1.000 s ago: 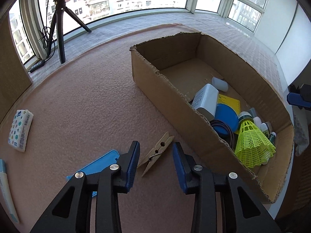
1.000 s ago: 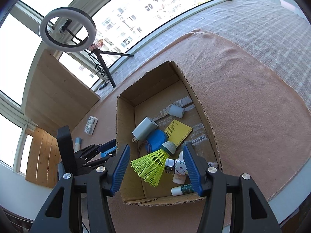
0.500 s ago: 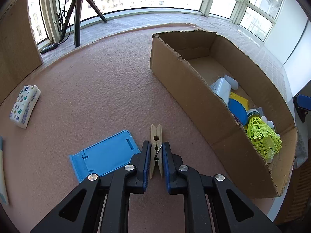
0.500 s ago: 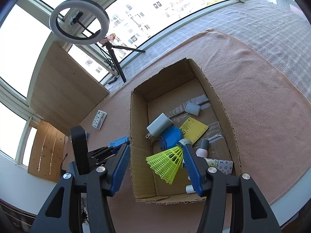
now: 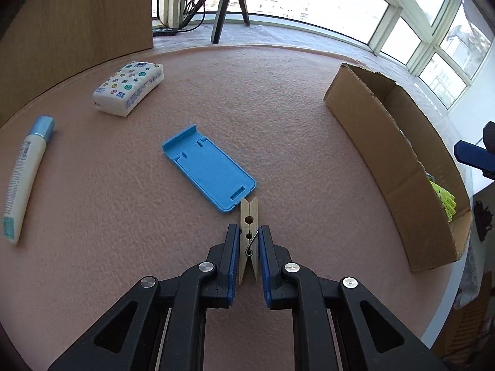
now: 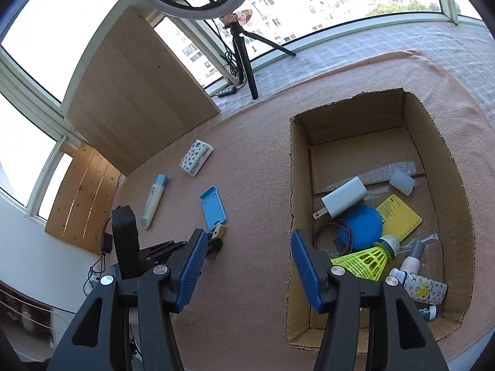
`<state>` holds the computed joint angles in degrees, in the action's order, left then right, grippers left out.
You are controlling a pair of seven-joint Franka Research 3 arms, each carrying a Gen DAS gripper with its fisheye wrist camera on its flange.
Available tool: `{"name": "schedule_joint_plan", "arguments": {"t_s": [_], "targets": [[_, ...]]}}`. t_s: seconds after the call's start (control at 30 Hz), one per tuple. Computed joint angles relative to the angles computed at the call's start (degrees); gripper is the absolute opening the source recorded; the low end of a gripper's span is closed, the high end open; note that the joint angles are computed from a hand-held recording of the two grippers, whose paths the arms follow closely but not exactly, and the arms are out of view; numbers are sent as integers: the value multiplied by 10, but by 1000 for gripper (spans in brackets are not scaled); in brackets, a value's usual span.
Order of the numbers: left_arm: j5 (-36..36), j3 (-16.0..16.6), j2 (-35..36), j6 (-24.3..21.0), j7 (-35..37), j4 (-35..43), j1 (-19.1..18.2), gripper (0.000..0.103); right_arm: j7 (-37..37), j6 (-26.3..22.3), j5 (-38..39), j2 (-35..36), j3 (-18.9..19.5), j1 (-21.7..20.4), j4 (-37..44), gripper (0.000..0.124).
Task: Organize objects
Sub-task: 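Hold the clothespin in the left tool while the right tool grasps the blue phone stand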
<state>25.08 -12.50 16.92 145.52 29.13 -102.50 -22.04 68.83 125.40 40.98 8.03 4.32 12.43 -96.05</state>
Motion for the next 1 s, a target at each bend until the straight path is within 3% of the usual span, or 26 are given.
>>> {"name": "schedule_joint_plan", "arguments": {"t_s": [0.4, 0.7, 1.0], "targets": [[23, -8, -133, -2, -114, -159, 22, 13, 9, -58, -59, 112, 31, 44, 138, 53], [30, -15, -176, -7, -156, -207, 49, 13, 49, -100, -174, 228, 33, 94, 280, 53], [31, -13, -177, 23, -184, -219, 66, 13, 47, -164, -281, 329, 18, 153, 421, 53]]}}
